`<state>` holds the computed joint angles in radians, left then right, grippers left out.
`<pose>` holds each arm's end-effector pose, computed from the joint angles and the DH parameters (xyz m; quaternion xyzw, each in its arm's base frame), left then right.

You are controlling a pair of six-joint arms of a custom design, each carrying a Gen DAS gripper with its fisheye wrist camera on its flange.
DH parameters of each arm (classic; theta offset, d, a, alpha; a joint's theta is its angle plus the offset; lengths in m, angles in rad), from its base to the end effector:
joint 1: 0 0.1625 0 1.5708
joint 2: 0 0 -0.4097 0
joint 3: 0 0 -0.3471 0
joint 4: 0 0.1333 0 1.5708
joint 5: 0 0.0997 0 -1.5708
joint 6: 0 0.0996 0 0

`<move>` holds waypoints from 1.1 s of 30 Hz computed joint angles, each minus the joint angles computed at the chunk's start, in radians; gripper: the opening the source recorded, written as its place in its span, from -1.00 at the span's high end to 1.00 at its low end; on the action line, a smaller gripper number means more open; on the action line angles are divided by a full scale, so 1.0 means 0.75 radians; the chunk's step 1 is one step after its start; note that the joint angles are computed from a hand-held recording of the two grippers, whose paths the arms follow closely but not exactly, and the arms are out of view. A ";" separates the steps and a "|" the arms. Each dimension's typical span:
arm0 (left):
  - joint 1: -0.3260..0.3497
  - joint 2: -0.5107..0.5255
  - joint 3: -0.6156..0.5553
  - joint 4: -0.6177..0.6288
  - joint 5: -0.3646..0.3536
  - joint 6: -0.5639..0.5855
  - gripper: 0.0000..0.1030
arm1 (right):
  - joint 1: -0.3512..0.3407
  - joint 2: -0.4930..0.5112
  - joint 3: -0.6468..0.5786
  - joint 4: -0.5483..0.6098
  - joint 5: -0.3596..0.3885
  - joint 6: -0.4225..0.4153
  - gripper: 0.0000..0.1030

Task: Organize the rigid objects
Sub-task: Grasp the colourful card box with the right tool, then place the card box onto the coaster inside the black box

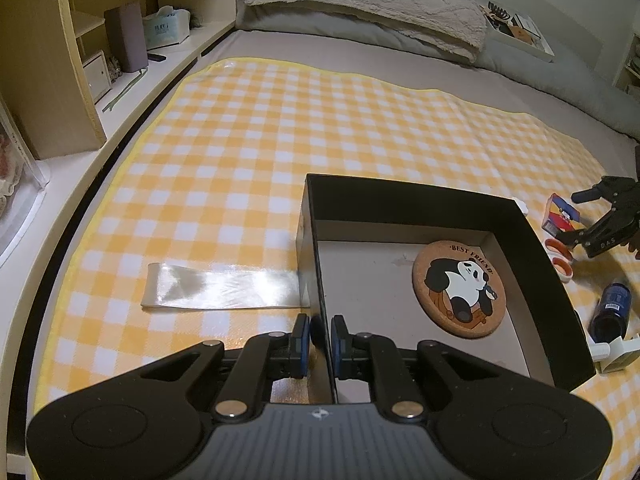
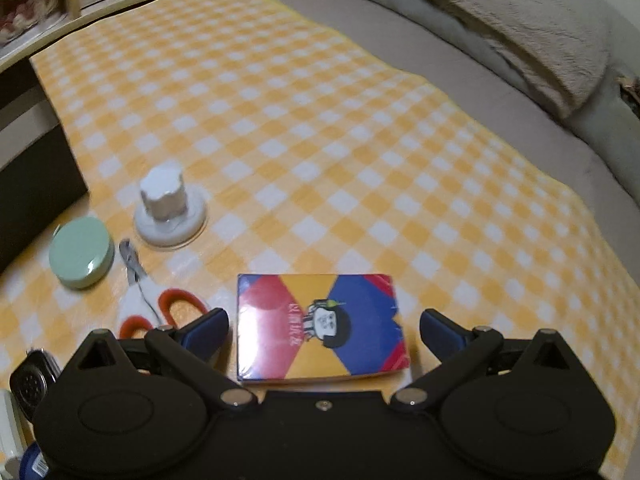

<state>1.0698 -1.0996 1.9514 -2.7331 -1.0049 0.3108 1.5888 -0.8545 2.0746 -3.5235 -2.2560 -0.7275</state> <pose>-0.0933 -0.5591 0.2168 0.3349 0.8887 -0.1740 0.2605 0.0795 -0.5126 0.1549 0.2082 -0.8628 0.2074 0.4113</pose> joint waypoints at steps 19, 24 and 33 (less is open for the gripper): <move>0.003 0.021 -0.022 0.014 0.007 -0.004 0.74 | 0.043 -0.014 -0.095 0.262 -0.175 0.512 -0.75; 0.003 0.021 -0.022 0.016 0.006 -0.007 0.74 | 0.104 -0.020 -0.081 0.132 -0.192 0.581 -0.75; 0.000 0.018 -0.009 -0.002 0.011 -0.013 0.76 | 0.268 -0.005 -0.128 0.130 -0.134 0.756 -0.75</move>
<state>1.0697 -1.0861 1.9444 -2.7344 -0.9964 0.3010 1.7895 -0.8584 1.9789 -3.4257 -2.3566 -0.1606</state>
